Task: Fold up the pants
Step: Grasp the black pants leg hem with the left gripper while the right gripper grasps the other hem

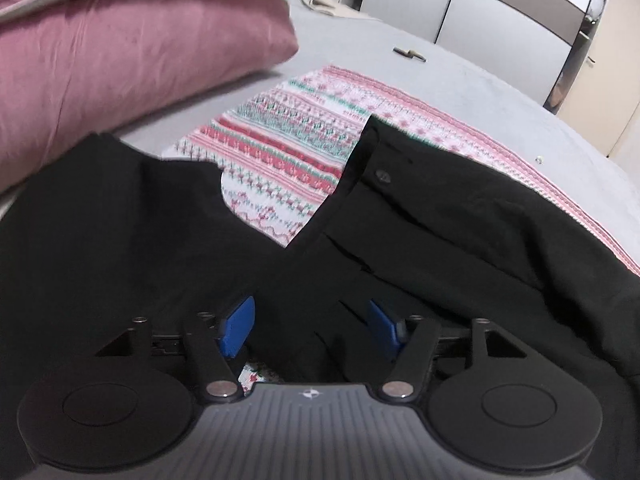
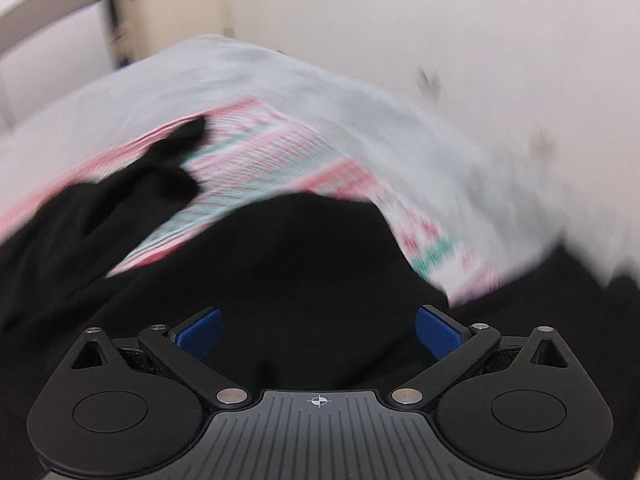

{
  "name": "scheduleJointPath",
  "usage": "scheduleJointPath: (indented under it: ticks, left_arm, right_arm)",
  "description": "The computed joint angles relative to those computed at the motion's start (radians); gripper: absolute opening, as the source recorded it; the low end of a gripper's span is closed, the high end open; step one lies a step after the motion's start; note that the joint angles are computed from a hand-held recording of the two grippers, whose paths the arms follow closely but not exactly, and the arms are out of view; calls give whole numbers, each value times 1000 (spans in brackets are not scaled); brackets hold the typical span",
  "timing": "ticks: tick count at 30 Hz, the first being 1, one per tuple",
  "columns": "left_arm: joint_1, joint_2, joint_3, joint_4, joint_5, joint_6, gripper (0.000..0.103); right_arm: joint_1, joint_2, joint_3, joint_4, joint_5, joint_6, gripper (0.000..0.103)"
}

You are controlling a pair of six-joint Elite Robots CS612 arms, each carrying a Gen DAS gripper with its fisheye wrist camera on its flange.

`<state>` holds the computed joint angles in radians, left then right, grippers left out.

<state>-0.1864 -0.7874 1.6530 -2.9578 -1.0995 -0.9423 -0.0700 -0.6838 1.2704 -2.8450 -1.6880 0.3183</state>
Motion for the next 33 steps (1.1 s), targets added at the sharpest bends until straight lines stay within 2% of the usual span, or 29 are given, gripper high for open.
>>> scheduleJointPath:
  ticks: [3,5,7,9,12,14,16,17,18,19,20,21,24,29,33]
  left_arm:
    - [-12,-5,2,16,35,9,85]
    - [-8,-5,5,16,11,6,85]
    - [2,2,6,9,-14,-3,85]
    - [7,6,7,3,-21,-2,85]
    - [13,10,11,-1,-41,-3,85]
    - [17,14,9,1,-54,-14,85]
    - [16,20,2,-3,-46,-10,85]
    - [14,24,-2,-6,-39,-6,85]
    - [13,28,-7,-8,-32,-3,77]
    - [10,31,-11,-5,-17,-4,68]
    - [8,35,-13,-15,-12,5,48]
    - [11,40,-14,-39,-35,16,42]
    - [2,45,-20,-35,-5,20,39]
    - [-13,15,16,-112,41,53,38]
    - [-14,-13,50,-153,36,56,38]
  right_arm:
    - [-20,2,12,-1,38,79,90]
    - [-27,15,-1,-2,83,94,76]
    - [-21,26,-20,24,55,114,68]
    - [-17,34,-32,39,6,130,65]
    - [-13,47,-42,38,-15,144,47]
    - [-4,49,-46,32,-48,132,19]
    - [-8,41,-29,-37,-1,138,5]
    - [-6,39,-26,-67,-3,134,5]
    - [-1,37,-22,-101,-19,119,5]
    - [5,34,-16,-142,-32,99,5]
    - [8,32,-14,-162,-36,89,5]
    - [10,30,-12,-179,-36,82,5]
    - [14,28,-12,-204,-45,69,4]
    - [7,13,10,-282,-48,72,4]
    - [6,4,17,-252,-73,59,4]
